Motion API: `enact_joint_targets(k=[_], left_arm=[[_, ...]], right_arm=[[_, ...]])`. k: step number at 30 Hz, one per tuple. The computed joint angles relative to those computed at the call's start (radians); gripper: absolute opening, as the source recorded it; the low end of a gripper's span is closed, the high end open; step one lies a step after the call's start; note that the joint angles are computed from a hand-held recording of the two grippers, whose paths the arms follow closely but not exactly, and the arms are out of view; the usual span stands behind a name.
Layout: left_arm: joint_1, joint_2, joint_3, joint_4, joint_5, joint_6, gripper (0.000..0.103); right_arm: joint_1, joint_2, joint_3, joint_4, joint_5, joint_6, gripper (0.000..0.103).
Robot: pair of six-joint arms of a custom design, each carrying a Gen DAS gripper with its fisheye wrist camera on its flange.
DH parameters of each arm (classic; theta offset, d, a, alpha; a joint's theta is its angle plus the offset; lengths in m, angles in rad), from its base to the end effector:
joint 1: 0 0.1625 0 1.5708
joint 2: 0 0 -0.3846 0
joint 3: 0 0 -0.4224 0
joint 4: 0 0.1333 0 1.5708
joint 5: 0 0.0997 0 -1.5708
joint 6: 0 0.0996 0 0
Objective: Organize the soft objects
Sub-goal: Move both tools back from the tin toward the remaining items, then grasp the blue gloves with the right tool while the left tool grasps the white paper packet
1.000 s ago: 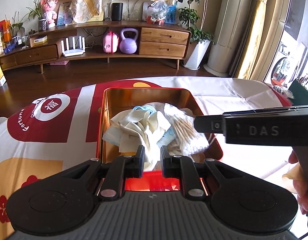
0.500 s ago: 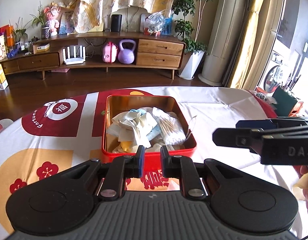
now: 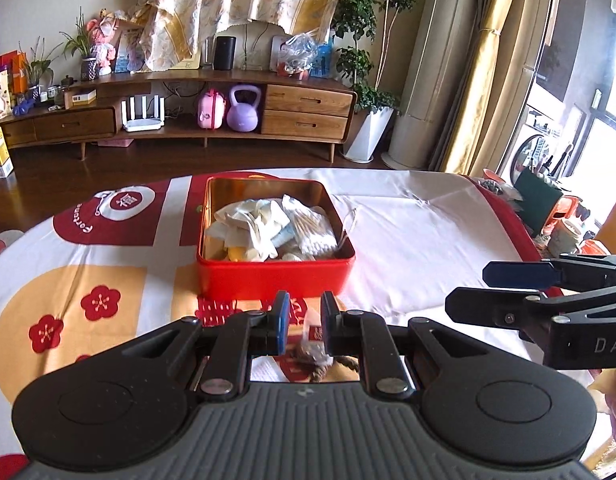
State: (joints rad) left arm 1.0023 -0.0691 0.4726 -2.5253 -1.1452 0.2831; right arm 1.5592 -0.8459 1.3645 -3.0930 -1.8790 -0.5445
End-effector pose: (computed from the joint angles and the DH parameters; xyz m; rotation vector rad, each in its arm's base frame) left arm -0.3400 -0.8562 -0.0019 0.9587 2.5105 -0.8330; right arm 0.0943 -0.7566 0.2741 0.4250 -2.3166 1.1380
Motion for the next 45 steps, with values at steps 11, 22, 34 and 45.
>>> enact_joint_targets(k=[11,22,34,45], left_arm=[[-0.003,-0.174,0.344,-0.149,0.01,-0.038,0.016],[0.0,-0.245,0.509,-0.221,0.008,-0.059,0.068],[0.017,-0.247,0.543,-0.198,-0.006,-0.087,0.081],[0.031,-0.143,0.421,-0.171,0.083,-0.111,0.09]], right_arm=[[-0.011,-0.078,0.188,-0.117,0.002,-0.002,0.073],[-0.031,-0.091,0.299,-0.246,-0.024,-0.021,0.08],[-0.056,-0.075,0.342,-0.282,-0.034,-0.022,0.093],[-0.068,-0.04,0.311,-0.266,-0.059,-0.044,0.097]])
